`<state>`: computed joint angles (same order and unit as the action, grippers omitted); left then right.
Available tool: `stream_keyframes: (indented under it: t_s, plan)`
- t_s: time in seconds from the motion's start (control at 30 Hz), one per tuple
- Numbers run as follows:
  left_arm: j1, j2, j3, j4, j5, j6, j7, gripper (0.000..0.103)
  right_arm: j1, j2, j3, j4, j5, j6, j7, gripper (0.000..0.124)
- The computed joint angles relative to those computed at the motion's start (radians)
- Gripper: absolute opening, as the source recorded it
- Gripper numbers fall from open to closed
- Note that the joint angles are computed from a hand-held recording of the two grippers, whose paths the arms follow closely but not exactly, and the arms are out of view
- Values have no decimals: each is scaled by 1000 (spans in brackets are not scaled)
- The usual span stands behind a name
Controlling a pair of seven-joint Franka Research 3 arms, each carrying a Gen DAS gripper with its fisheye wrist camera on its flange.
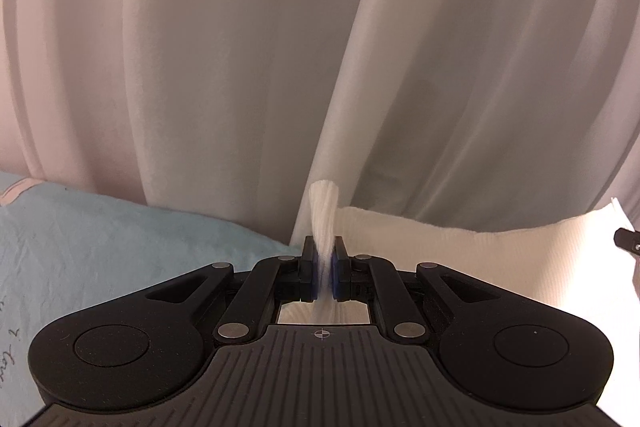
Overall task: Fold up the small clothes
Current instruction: 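Grasp the hem edge with the left gripper while the right gripper grasps it too, lifting, then lay the lifted hem over the sweater body and open both grippers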
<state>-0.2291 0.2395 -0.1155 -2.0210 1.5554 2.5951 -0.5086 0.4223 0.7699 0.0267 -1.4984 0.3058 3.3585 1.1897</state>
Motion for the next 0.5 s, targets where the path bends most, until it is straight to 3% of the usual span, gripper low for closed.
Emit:
stream_keyframes:
  t_s: [0.13,0.17,0.5]
  plan:
    - [-8,23,1,13,7,-21,3,8,57,32,-73,32,26,-16,9,5]
    - [-11,28,1,17,3,-29,9,8,99,44,-117,45,45,-27,21,5]
    - [-31,27,0,24,-31,-83,13,8,123,77,-162,111,48,-59,72,5]
